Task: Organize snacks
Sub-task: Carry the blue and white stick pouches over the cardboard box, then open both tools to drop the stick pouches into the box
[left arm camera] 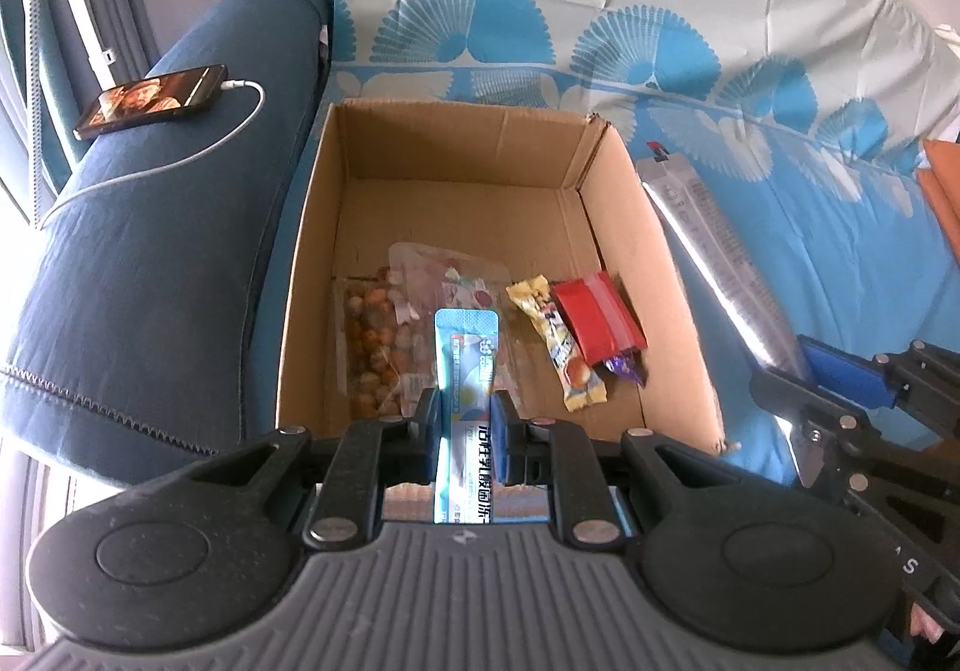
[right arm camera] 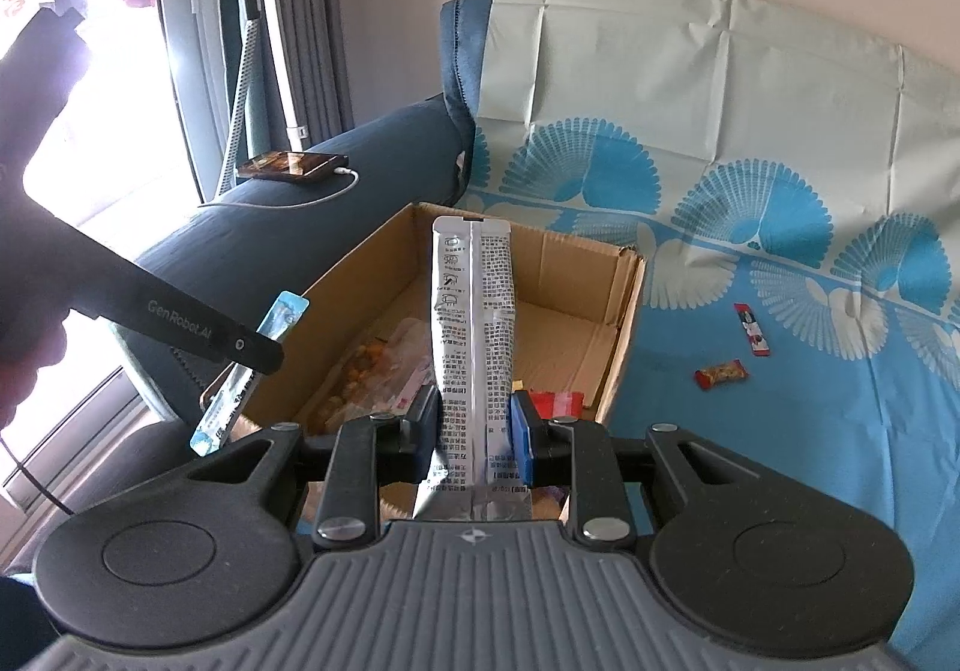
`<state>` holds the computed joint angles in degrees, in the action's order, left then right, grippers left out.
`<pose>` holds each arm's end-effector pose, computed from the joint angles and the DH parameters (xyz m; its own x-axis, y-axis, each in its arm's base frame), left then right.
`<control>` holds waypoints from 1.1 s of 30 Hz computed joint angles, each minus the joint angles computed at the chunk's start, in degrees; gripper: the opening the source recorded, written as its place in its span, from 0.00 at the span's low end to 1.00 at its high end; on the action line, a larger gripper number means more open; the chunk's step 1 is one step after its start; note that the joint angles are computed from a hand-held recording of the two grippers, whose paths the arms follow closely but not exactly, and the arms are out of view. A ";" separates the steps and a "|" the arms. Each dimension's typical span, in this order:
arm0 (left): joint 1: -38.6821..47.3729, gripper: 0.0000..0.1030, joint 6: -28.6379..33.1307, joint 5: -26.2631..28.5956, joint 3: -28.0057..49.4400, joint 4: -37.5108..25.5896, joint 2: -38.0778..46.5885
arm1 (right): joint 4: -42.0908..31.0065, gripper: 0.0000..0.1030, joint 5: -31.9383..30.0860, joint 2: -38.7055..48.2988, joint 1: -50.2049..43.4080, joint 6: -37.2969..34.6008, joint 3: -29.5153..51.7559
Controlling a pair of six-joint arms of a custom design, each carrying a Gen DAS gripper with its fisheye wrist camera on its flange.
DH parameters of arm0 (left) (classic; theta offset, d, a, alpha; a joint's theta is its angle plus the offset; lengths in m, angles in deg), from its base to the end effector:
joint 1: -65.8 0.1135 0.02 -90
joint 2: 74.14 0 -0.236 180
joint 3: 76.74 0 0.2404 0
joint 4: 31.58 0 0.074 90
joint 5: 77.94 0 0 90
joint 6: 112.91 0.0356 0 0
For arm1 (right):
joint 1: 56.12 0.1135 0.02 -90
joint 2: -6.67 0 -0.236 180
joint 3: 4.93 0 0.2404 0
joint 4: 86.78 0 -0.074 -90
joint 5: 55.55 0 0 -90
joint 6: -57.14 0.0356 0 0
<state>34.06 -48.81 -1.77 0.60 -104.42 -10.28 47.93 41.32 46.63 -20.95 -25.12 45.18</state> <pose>0.1789 -0.1007 0.2880 -0.8361 0.0185 -0.5483 0.0467 0.9982 -0.0376 0.1375 0.0917 0.2445 -0.5325 -0.2116 -0.8196 -0.4241 0.9047 0.0419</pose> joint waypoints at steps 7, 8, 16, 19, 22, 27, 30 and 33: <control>4.44 0.18 2.77 1.52 1.95 4.40 4.68 | 5.71 0.27 -2.64 7.14 -3.73 -0.90 1.07; 5.30 0.18 3.35 1.87 2.43 5.25 5.67 | 6.76 0.27 -2.83 8.43 -4.05 -0.79 1.27; 9.10 0.18 6.58 3.40 5.59 9.48 12.86 | 14.65 0.27 -5.51 18.80 -6.82 -0.90 3.39; 10.34 0.18 7.44 4.04 6.92 10.80 16.57 | 16.78 0.27 -6.14 22.59 -7.30 -0.86 4.14; 11.24 0.18 8.10 4.78 8.14 11.52 19.76 | 18.74 0.27 -7.16 26.80 -8.23 -0.74 5.34; 12.31 0.18 9.47 5.31 9.78 12.83 24.69 | 21.54 0.27 -8.16 32.69 -8.95 0.59 6.91; 12.66 0.19 9.85 5.47 10.30 13.74 27.25 | 22.68 0.27 -9.17 35.01 -9.72 0.61 7.35; 12.90 0.19 10.13 5.69 10.52 14.68 29.14 | 23.56 0.27 -9.55 37.47 -9.93 0.45 8.29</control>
<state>46.96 -38.69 3.92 11.12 -89.74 18.86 71.49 31.77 84.10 -30.88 -24.67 53.47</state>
